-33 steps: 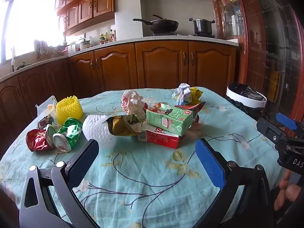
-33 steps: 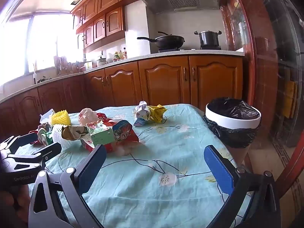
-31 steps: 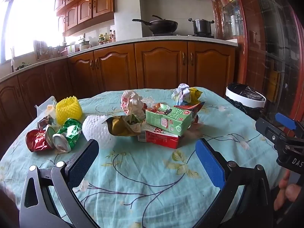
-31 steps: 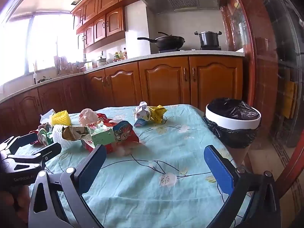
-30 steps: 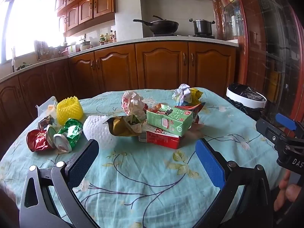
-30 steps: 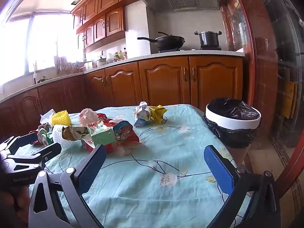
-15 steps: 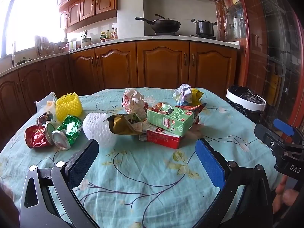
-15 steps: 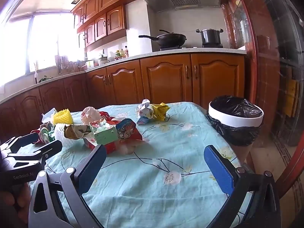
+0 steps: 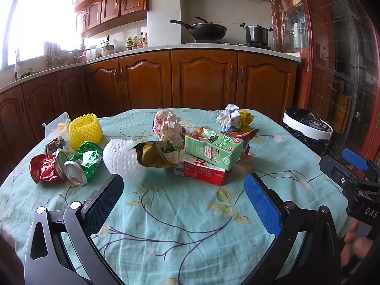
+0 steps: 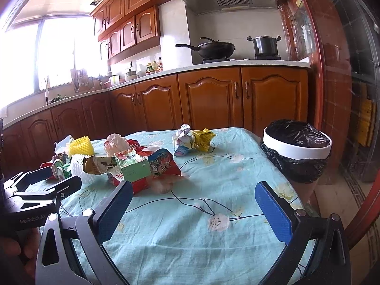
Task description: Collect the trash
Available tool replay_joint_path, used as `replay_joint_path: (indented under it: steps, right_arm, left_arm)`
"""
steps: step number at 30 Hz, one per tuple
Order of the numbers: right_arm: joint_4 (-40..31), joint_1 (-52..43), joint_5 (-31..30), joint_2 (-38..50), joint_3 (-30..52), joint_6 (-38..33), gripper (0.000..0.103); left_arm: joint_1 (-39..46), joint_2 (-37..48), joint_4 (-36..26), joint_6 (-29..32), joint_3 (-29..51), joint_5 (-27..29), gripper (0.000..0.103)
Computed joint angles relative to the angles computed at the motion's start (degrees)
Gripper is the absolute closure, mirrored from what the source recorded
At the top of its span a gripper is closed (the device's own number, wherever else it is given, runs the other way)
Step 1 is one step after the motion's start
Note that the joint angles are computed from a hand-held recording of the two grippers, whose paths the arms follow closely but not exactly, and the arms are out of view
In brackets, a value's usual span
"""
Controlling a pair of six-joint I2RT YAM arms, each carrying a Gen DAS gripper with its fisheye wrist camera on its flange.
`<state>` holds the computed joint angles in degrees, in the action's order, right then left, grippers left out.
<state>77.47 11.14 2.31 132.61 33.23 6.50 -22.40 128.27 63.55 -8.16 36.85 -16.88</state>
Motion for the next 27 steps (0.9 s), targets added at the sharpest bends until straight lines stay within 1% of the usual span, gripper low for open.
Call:
replay_joint_path:
  steps: [27]
  right_arm:
    - [0.0, 0.4, 0.1, -0.3, -0.2, 0.3, 0.000]
  left_arm:
    - [-0.2, -0.1, -0.1, -0.1, -0.1, 0.3, 0.000]
